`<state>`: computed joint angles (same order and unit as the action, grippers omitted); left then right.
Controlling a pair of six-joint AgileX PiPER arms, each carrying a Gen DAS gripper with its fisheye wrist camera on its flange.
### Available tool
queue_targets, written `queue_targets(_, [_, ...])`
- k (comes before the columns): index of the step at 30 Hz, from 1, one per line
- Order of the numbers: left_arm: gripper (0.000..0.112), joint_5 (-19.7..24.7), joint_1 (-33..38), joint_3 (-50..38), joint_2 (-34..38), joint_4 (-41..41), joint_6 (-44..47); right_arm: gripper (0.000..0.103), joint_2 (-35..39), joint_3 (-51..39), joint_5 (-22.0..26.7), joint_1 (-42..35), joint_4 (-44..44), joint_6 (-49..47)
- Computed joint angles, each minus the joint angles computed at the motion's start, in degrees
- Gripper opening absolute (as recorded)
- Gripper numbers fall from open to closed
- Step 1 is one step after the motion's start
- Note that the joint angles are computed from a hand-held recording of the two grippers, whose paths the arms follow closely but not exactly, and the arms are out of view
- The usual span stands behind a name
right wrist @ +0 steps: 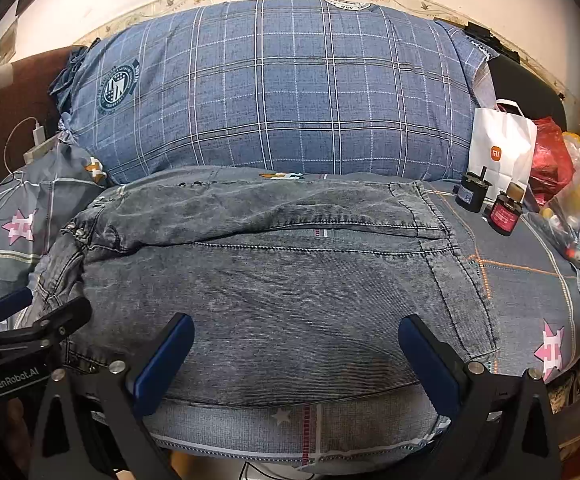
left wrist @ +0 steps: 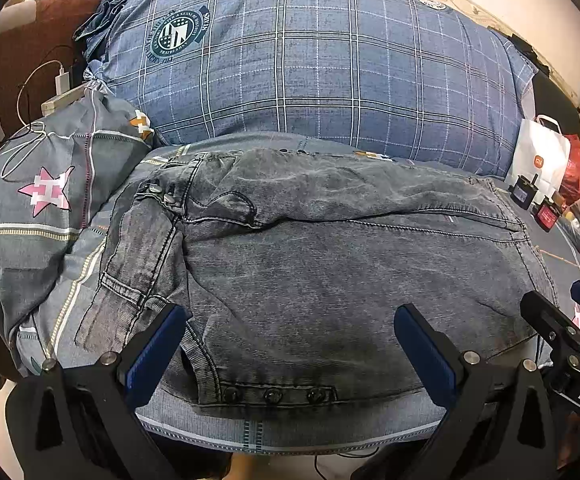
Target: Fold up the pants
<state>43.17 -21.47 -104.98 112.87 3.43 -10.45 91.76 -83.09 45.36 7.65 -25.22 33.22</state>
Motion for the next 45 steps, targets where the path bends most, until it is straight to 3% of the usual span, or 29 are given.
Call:
queue_targets(6, [0.103, 1.35, 1.62, -0.42, 0.32, -2.36, 2.21, 0.103, -0.22, 0.10, -0.34, -1.29, 3.20, -2.55])
queue_targets(12, [0.103, 5.15, 13.02, 1.66, 0.87, -10.41, 0.41, 0.103, -2.61, 3.64, -2.15, -15.90, 26.30, -18.79])
queue_targets(17, [0.103, 10.48, 22.12, -0.95, 5.59, -20.55, -4.15, 0.103, 0.98, 2.78, 5.03, -33.70, 47.55, -31.84])
queue_targets(22, [0.103, 11.76, 23.62, -2.12, 8.46, -28.58, -1.93, 0.103, 6.16, 2.03, 11.05, -47.21, 64.13, -37.00])
queue_targets(24, [0.103, 10.81, 22.96, -2.28, 8.74, -28.37, -2.36, 0.103, 7.68, 1.37, 12.09, -49.24, 66.31, -36.98])
queue_targets(29, [0.084, 13.18, 22.90, -8.40, 11.84, -27.36, -5.09, 0.092, 10.23, 0.17, 11.30, -50.56, 67.58, -36.09])
queue_targets(32, [0.083, 13.68, 23.06, -8.90, 12.39, -26.80, -5.74, 0.080, 12.91, -2.02, 11.36, -50.47, 66.20, -33.00])
queue_targets(39, [0.084, 16.24, 22.97, -12.32, 13.91, -25.47, -9.40, 0.079, 14.64, -4.67, 11.97, -49.59, 63.25, -28.05])
queue_targets(45, [0.091, 15.50, 22.77, -12.33, 14.35, -23.81, -11.50, 0.080, 14.86, -4.51, 13.62, -50.61, 62.25, -26.39])
